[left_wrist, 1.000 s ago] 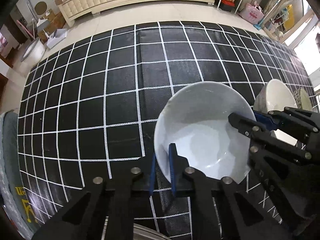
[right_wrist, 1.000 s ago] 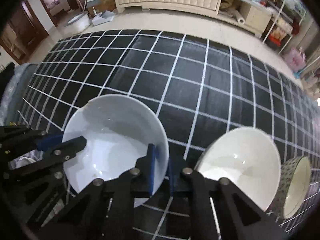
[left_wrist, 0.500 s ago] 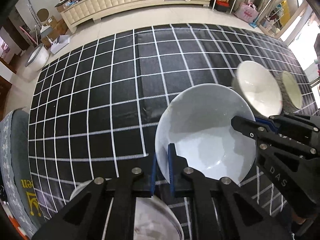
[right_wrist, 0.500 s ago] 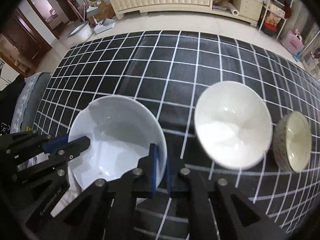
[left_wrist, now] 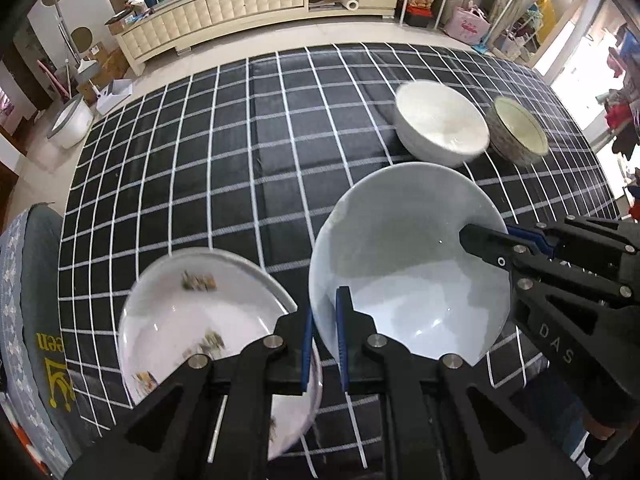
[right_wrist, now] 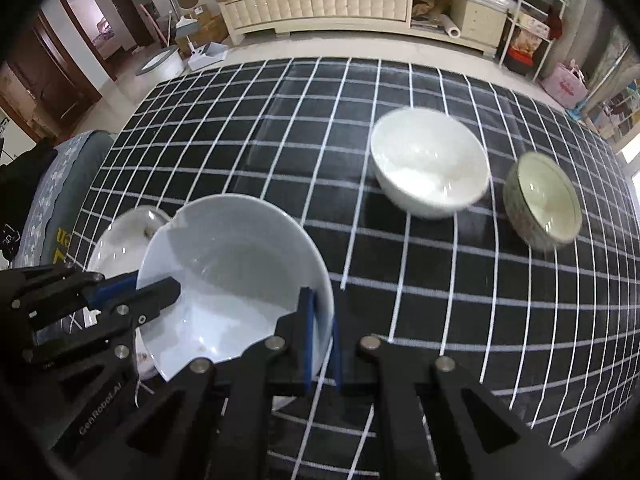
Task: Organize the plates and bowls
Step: 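Lift the red-logo bowl with both tools and carry it over the plate stack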
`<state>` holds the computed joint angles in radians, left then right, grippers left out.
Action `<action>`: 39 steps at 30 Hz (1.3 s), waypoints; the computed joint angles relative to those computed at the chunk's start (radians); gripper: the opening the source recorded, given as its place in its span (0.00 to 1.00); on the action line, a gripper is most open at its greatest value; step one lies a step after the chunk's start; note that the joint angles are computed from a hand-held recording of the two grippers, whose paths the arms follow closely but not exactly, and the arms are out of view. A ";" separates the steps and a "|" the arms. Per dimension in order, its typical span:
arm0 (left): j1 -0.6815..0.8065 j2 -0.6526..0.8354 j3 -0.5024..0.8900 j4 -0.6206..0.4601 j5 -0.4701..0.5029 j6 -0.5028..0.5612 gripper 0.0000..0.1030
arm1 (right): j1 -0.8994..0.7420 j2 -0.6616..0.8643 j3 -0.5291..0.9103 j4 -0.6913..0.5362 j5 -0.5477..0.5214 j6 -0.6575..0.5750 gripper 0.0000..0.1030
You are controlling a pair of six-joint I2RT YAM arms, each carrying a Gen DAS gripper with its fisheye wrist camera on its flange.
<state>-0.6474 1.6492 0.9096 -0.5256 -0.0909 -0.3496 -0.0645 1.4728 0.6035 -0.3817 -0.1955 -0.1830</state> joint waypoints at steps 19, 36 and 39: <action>-0.107 0.093 -0.117 0.144 -0.001 -0.096 0.09 | -0.048 0.101 -0.153 0.161 -0.008 -0.047 0.10; -0.080 0.133 -0.109 0.182 0.004 -0.052 0.14 | -0.041 0.151 -0.162 0.244 -0.009 -0.061 0.12; -0.079 0.119 -0.123 0.190 0.005 -0.066 0.14 | -0.035 0.135 -0.170 0.248 0.003 -0.060 0.12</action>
<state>-0.7268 1.7677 0.7861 -0.3355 -0.0862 -0.4152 -0.0998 1.6078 0.4333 -0.1340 -0.1928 -0.2427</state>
